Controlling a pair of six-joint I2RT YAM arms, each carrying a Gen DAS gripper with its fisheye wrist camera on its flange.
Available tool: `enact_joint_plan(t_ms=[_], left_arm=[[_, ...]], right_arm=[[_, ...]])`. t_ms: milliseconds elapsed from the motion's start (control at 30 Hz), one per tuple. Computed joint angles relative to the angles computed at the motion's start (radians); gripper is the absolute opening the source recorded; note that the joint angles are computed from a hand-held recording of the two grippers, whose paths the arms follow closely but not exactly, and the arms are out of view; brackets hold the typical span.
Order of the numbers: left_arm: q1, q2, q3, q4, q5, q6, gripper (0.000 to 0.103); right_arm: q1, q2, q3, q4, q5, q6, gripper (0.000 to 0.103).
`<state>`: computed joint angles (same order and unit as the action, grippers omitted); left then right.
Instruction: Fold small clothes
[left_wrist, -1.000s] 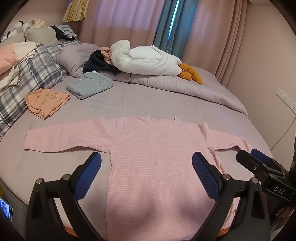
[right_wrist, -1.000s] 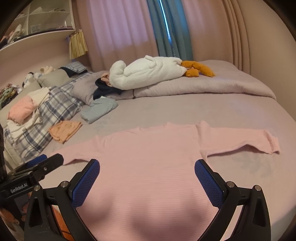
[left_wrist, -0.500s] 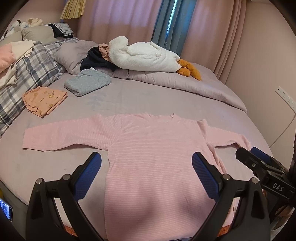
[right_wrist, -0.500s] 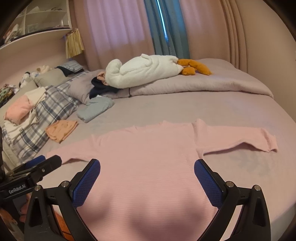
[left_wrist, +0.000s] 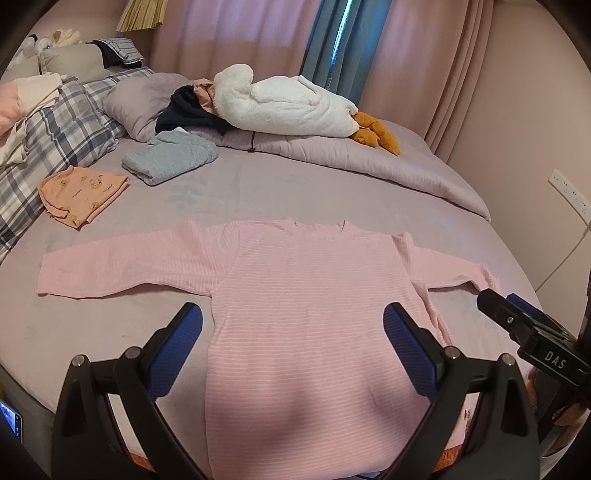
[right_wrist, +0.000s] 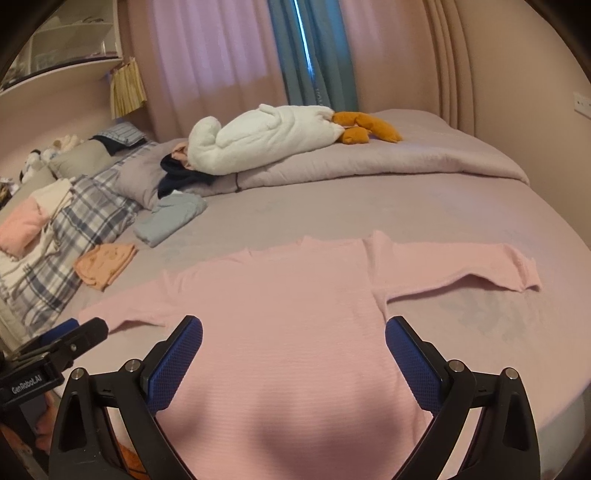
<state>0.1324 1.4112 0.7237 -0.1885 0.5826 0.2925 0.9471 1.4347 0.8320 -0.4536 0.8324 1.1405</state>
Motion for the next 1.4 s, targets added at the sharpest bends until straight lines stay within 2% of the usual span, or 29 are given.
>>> enact_joint_plan(t_ms=[100, 167, 300, 367, 433, 567, 800, 967, 1100, 1200, 1267, 1400], left_arm=[[-0.010, 0.011, 0.005, 0.003, -0.007, -0.007, 0.098], [-0.017, 0.027, 0.015, -0.003, -0.007, -0.010, 0.098], [-0.031, 0.068, 0.038, -0.012, 0.002, -0.028, 0.098], [-0.039, 0.085, 0.049, -0.013, 0.004, -0.045, 0.097], [-0.052, 0.100, 0.060, -0.015, -0.007, -0.067, 0.097], [-0.069, 0.103, 0.060, -0.004, -0.031, -0.099, 0.096], [-0.092, 0.104, 0.051, 0.052, -0.072, -0.163, 0.096], [-0.091, 0.098, 0.043, 0.073, -0.045, -0.177, 0.096], [-0.101, 0.106, 0.019, 0.133, -0.072, -0.200, 0.096], [-0.102, 0.129, 0.031, 0.114, -0.044, -0.210, 0.096], [-0.111, 0.135, 0.026, 0.121, -0.040, -0.201, 0.096], [-0.152, 0.127, -0.017, 0.184, -0.126, -0.228, 0.096]], right_arm=[[-0.018, -0.018, -0.019, 0.007, -0.005, 0.017, 0.093], [-0.042, -0.050, -0.049, 0.025, -0.024, 0.026, 0.092], [-0.111, -0.170, -0.147, 0.055, -0.060, 0.053, 0.087], [-0.142, -0.236, -0.186, 0.031, -0.060, 0.087, 0.084], [-0.176, -0.316, -0.224, -0.009, -0.053, 0.117, 0.077], [-0.241, -0.461, -0.284, -0.073, -0.047, 0.124, 0.076], [-0.309, -0.631, -0.324, -0.125, -0.042, 0.071, 0.076], [-0.306, -0.730, -0.341, -0.152, -0.013, 0.040, 0.076], [-0.338, -0.778, -0.384, -0.121, -0.004, -0.018, 0.076], [-0.457, -0.799, -0.407, -0.087, -0.082, -0.057, 0.076], [-0.533, -0.870, -0.458, -0.002, -0.148, -0.149, 0.076], [-0.678, -0.901, -0.490, 0.057, -0.240, -0.221, 0.076]])
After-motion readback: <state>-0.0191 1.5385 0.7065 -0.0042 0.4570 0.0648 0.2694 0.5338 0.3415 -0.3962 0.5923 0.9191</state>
